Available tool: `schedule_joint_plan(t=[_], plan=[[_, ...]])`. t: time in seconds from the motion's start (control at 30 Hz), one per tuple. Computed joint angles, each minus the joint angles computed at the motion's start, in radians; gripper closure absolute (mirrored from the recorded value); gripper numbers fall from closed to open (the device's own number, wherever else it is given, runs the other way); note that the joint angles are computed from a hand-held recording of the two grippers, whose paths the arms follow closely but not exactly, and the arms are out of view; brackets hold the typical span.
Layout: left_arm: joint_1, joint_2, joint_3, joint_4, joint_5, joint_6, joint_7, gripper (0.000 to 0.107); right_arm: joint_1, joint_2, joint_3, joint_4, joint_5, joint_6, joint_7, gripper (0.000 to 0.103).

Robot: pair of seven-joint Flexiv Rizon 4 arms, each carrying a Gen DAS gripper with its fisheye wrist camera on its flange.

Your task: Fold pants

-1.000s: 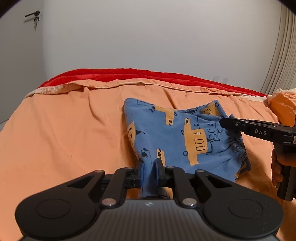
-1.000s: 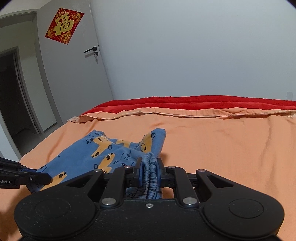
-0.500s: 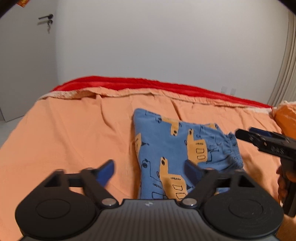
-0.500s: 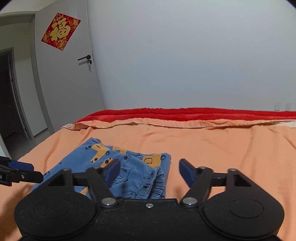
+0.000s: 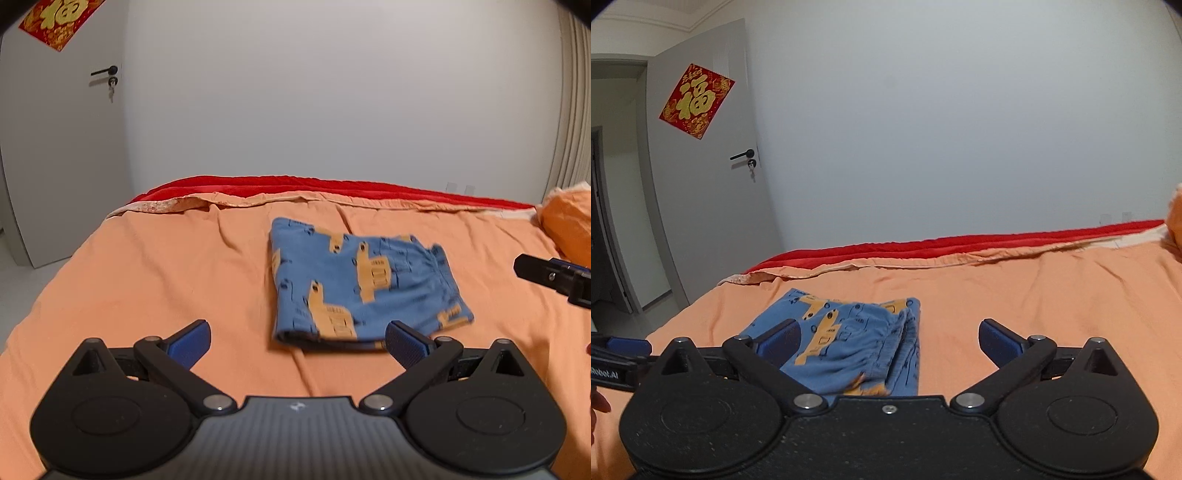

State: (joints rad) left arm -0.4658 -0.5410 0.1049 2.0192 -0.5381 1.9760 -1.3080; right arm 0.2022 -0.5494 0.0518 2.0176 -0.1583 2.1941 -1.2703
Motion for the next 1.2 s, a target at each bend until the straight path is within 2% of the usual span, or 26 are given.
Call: schedule_joint_plan(t=[0.1,0.2,0.43,1.2], plan=[[-0.019,0.014,0.005,0.036,-0.001,0.022,0.003,0.004,0.029,0.036,-0.01,0.053,0.042,0.003,-0.019,0.001],[-0.002,0.025,-0.018,0.066,0.014,0.043,-0.002,0.004,0.06,0.065,-0.021,0.1,0.085,0.008,-0.052,0.001],[0.002,0.035,-0.031,0.101,0.013,0.058,0.009,0.004,0.087,0.082,-0.018,0.151,0.126,0.015,-0.109,0.001],[-0.033,0.028,-0.008,0.101,-0.035,0.026,0.037,0.004,0.012,0.052,0.025,0.147,0.022,-0.001,-0.055,0.001]])
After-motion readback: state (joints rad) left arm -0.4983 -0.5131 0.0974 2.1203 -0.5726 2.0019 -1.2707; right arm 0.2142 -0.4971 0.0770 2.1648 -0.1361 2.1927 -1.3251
